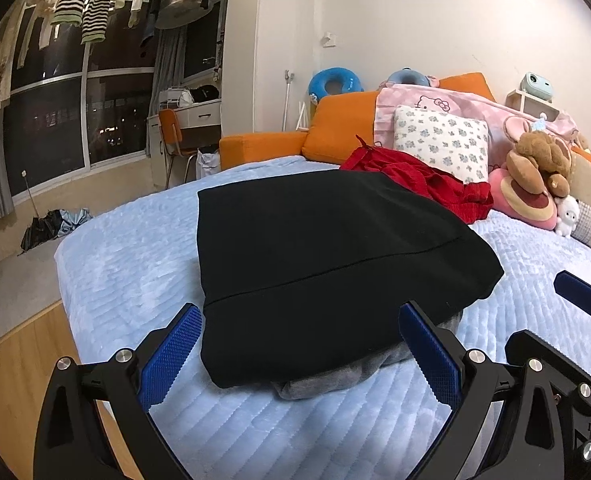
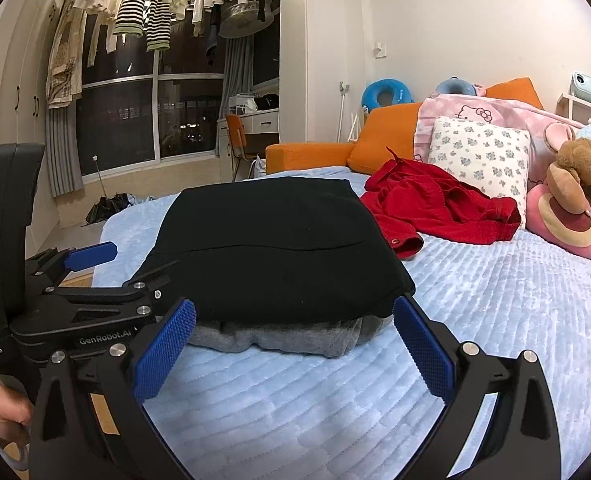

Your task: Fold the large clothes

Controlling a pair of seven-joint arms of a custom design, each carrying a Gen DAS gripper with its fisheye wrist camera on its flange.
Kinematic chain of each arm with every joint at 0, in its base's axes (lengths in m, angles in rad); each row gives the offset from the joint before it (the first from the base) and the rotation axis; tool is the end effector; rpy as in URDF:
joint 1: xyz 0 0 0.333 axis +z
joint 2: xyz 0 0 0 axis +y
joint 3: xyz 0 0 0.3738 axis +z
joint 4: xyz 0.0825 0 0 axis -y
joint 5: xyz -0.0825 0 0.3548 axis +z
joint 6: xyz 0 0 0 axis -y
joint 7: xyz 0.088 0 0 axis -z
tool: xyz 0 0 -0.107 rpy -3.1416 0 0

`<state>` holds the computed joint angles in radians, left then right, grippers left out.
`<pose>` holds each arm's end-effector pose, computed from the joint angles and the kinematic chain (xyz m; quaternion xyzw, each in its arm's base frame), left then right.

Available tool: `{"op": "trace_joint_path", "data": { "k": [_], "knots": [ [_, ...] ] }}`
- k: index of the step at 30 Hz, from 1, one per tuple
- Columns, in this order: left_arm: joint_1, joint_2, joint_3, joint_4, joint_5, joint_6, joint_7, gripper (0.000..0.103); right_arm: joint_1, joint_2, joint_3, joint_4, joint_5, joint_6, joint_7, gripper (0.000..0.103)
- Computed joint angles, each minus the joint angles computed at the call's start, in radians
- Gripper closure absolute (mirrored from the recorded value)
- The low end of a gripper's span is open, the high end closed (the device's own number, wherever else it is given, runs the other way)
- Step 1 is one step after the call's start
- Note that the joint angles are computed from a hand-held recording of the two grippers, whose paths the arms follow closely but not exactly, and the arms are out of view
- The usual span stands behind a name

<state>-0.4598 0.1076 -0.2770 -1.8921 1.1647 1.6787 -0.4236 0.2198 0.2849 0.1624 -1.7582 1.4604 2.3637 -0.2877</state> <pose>0.4736 -0.2998 0.5468 -0.7996 0.2741 -0.1754 0.5048 0.6119 0.2456 0.5193 -0.8124 0.1390 -0.0867 0.5596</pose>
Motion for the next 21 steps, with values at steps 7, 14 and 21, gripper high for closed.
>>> {"op": "trace_joint_path", "data": {
  "k": [7, 14, 21],
  "knots": [
    [0.001, 0.006, 0.003, 0.01, -0.004, -0.006, 0.003, 0.003, -0.002, -0.001, -0.001, -0.002, -0.006, 0.003, 0.003, 0.005],
    [-0.007, 0.013, 0.002, 0.018, -0.005, -0.032, 0.003, 0.003, 0.001, 0.001, 0.001, 0.0, 0.008, 0.019, -0.003, 0.005],
    [-0.025, 0.014, -0.004, 0.023, 0.001, -0.081, -0.01, 0.003, 0.001, 0.004, 0.005, 0.005, 0.046, 0.027, -0.031, 0.005]
  ]
}}
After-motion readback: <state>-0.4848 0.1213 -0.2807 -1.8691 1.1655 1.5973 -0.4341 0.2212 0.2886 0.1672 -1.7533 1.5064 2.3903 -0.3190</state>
